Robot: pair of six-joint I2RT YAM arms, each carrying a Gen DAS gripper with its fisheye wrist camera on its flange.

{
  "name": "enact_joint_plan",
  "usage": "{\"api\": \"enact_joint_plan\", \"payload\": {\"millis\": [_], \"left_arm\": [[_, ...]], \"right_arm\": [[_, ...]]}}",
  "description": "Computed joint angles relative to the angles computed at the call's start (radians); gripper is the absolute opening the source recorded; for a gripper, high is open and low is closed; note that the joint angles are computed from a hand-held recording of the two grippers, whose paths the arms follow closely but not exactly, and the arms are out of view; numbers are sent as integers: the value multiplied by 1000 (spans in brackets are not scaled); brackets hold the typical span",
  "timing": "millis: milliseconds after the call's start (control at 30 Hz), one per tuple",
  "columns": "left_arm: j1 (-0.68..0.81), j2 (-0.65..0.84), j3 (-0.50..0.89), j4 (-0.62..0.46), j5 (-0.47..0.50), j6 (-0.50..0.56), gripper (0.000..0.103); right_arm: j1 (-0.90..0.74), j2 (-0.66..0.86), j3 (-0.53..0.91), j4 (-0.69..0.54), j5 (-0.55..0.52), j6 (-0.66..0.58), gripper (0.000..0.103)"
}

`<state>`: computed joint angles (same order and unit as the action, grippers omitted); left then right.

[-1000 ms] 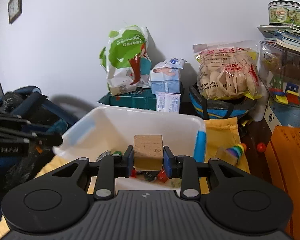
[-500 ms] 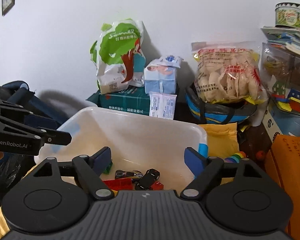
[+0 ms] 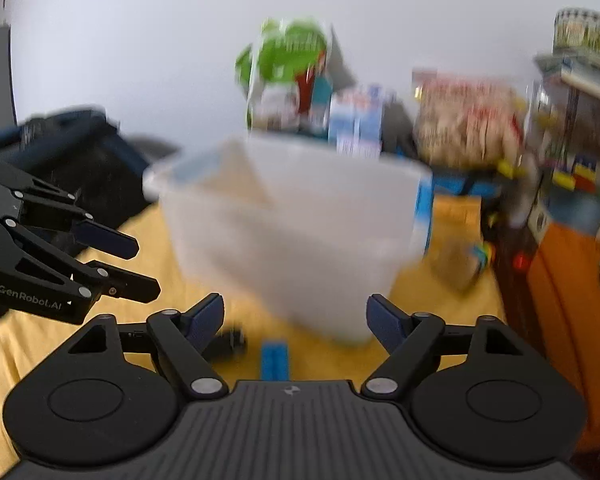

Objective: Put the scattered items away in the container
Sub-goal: 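Grasp the black toy car with left gripper while right grasps the blue duplo brick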

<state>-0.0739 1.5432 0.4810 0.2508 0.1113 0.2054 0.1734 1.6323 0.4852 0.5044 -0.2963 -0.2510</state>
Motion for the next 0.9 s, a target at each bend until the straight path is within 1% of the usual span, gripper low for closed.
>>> {"api": "enact_joint_plan", "payload": {"millis": [33,67,167,233,433,533,633,700,733,767,800,833,867,900], "left_arm": [[-15,45,-2,31,-17,-3,50],[-25,89,1,54,-29,-8,50],[-39,212,36,99,-40,-18,50],[-44,265,54,125,-40,-20,50],[-61,362,107,166,-35,-21,50],[-71,403,133,173,-45,-8,49],[-61,447,170,169,-31,4,49],[-53,463,177,179,-17,13,49],[-51,468,178,188,-12,16,49],[-50,474,177,199,-6,18,46],[-49,477,172,213,0,19,41],[-49,479,172,217,6,20,34],[-52,477,172,217,7,20,34],[-55,475,169,218,6,19,34]], "right_arm": [[5,32,-5,15,14,-9,66],[11,74,4,18,30,-10,59],[15,186,37,48,39,9,59],[18,240,62,57,40,7,59],[31,363,133,89,42,1,59],[37,401,149,102,45,5,56],[38,437,180,100,48,-2,54],[30,453,191,110,28,-24,49],[28,457,194,110,16,-47,45],[24,460,202,99,3,-69,39],[22,461,207,89,-6,-80,37],[20,461,211,83,-12,-88,32],[16,457,213,72,-18,-89,27],[13,453,215,63,-21,-87,27]]}}
